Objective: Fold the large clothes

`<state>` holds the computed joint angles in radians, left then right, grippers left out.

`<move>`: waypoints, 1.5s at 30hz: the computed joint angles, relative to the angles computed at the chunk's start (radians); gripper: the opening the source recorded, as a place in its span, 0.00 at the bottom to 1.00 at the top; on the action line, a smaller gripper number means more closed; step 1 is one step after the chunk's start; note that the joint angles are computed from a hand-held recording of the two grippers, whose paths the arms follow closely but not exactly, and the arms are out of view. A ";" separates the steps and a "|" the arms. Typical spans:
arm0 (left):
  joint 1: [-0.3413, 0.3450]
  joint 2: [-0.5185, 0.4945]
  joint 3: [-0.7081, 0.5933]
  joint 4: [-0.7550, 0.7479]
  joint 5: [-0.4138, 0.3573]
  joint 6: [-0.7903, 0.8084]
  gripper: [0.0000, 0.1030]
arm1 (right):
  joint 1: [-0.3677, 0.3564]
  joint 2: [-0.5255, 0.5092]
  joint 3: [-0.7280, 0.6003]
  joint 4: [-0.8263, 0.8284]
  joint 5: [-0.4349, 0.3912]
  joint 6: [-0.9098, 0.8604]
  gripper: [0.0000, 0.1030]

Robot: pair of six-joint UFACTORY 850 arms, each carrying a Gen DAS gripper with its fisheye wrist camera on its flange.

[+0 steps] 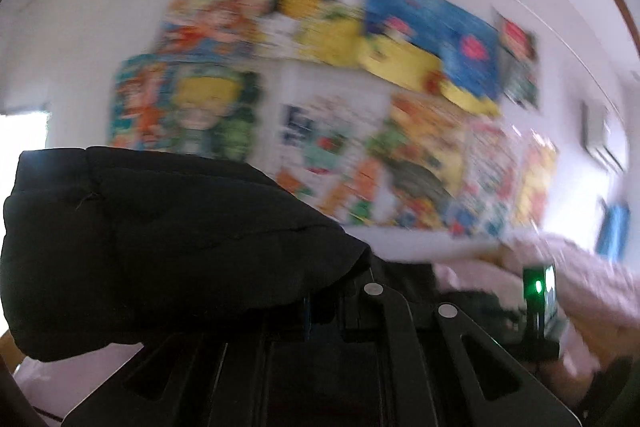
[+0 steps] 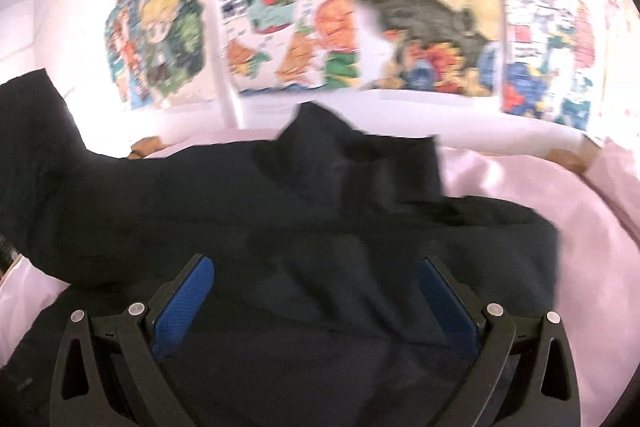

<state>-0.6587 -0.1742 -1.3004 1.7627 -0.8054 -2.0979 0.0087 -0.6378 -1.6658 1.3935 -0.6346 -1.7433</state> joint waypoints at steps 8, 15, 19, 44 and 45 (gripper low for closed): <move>-0.020 -0.277 -0.305 -0.318 0.231 0.562 0.06 | -0.098 -0.041 -0.072 -0.079 -0.024 0.059 1.00; 0.005 -0.551 -0.585 -0.998 0.279 1.259 0.06 | -0.168 -0.099 -0.153 -0.173 -0.063 0.157 1.00; 0.012 -0.636 -0.671 -1.098 0.239 1.367 0.10 | -0.190 -0.136 -0.192 -0.226 -0.064 0.208 1.00; 0.104 -0.483 -0.466 -1.097 0.432 0.996 0.65 | -0.334 -0.593 -0.831 -0.225 -0.725 1.009 1.00; 0.102 -0.495 -0.487 -1.028 0.346 0.891 0.65 | -0.336 -0.616 -0.870 -0.217 -0.758 1.025 1.00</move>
